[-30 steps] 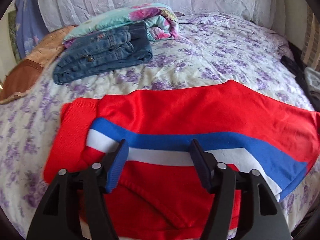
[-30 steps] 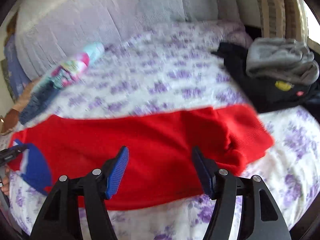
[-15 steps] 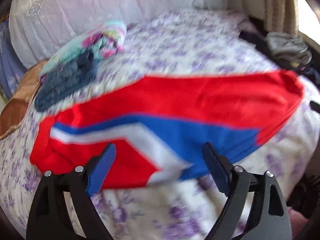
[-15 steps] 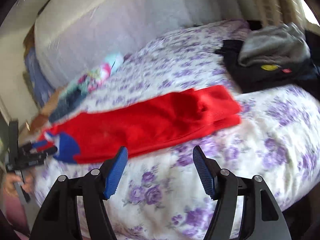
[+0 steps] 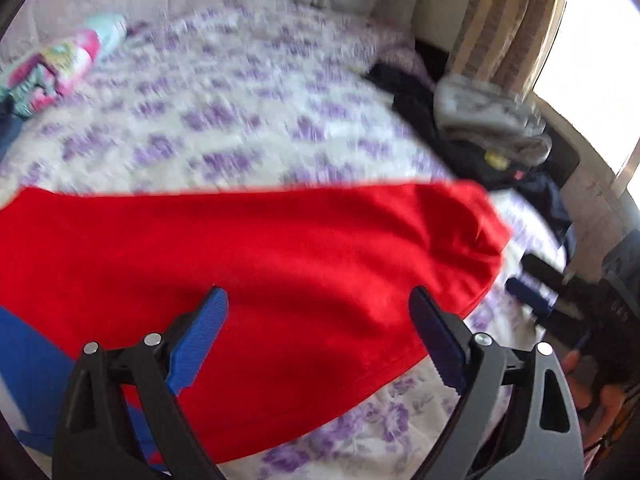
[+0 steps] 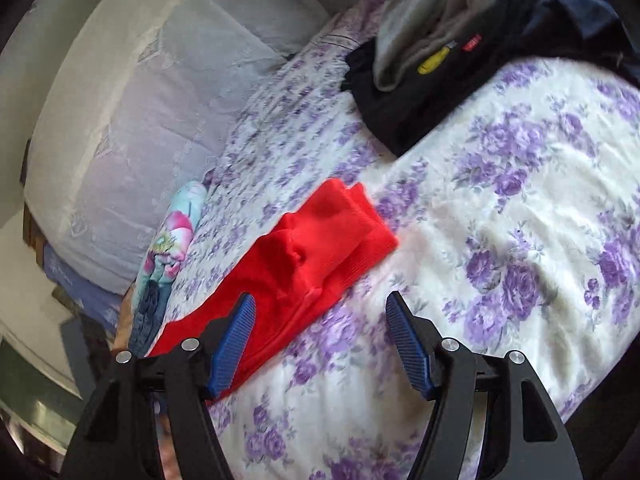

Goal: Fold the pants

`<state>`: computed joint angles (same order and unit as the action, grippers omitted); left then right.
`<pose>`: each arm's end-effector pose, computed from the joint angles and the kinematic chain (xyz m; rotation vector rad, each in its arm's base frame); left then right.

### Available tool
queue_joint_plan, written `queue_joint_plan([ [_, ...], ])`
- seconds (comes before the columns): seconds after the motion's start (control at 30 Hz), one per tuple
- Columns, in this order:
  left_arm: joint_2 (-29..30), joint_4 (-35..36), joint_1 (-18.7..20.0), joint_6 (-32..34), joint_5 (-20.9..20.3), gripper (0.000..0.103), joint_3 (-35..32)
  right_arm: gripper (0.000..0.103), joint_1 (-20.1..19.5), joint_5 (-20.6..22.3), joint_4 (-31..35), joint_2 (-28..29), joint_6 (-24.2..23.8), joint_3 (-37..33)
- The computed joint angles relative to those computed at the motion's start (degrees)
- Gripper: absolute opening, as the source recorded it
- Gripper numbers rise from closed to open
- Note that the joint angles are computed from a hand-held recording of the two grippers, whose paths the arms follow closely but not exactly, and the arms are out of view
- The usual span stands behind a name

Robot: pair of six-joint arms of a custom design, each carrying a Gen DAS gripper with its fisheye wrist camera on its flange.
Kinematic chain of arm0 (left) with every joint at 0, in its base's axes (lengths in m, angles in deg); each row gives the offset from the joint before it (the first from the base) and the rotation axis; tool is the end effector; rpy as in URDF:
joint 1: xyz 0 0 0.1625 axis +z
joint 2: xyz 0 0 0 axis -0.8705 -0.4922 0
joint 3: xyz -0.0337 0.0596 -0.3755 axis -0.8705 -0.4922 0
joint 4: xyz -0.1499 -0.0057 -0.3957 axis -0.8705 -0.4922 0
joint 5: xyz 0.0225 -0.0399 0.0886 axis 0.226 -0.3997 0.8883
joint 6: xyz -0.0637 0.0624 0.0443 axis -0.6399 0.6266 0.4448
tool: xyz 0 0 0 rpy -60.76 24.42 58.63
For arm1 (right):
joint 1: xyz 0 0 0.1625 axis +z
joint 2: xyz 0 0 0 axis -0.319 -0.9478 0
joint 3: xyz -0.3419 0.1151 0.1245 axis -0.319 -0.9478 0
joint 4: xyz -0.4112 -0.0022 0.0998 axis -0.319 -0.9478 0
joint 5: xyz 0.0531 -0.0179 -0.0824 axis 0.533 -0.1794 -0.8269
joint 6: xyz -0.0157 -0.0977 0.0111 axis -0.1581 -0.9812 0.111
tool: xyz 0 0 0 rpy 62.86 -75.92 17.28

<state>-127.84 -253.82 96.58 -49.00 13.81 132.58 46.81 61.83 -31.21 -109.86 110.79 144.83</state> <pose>-0.2166 -0.3809 -0.0292 0.8984 2.5991 -0.5146 -0.0264 -0.2374 0.1926 -0.3698 -2.5652 1.5348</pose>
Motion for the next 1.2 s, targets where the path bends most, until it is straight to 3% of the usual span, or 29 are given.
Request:
queue_joint_plan([
  [0.1, 5.9, -4.7, -3.8, 2.3, 7.2, 0.091, 0.6, 0.068, 4.3, 3.9, -4.8, 4.8, 4.8, -2.2],
  [0.2, 5.8, -5.3, -3.7, 2.1, 7.2, 0.092, 0.8, 0.06, 10.0, 9.9, -8.7, 8.5, 7.8, -4.3],
  [0.37, 5.2, -5.0, -3.5, 2.6, 7.4, 0.093, 0.8, 0.059, 14.5, 14.6, -11.2, 12.7, 10.4, -6.8],
  [0.57, 5.1, -4.7, -3.3, 2.7, 7.1, 0.095, 0.7, 0.046, 13.9, 12.6, -9.6, 15.5, 11.3, -8.6],
  [0.73, 4.8, -4.6, -3.0, 2.9, 6.4, 0.096, 0.7, 0.026, 14.7, 12.5, -10.7, 16.3, 10.8, -8.5],
  [0.9, -0.3, 0.7, -0.1, 4.7, 0.0, 0.096, -0.2, 0.022, 22.8, 23.6, -17.2, 13.9, 8.2, -6.3],
  [1.0, -4.3, 4.5, 3.5, 4.5, -6.6, 0.096, -1.9, 0.021, 32.4, 35.6, -24.7, 13.7, 3.9, -4.6],
  [1.07, -6.5, 11.9, 7.7, 3.8, -15.4, 0.096, -6.1, 0.021, 38.9, 43.0, -30.3, 14.1, -0.4, -3.3],
  [1.2, -5.8, 28.2, 12.6, 4.9, -32.1, 0.095, -16.9, 0.02, 51.1, 55.1, -44.3, 16.7, -13.7, 0.2],
])
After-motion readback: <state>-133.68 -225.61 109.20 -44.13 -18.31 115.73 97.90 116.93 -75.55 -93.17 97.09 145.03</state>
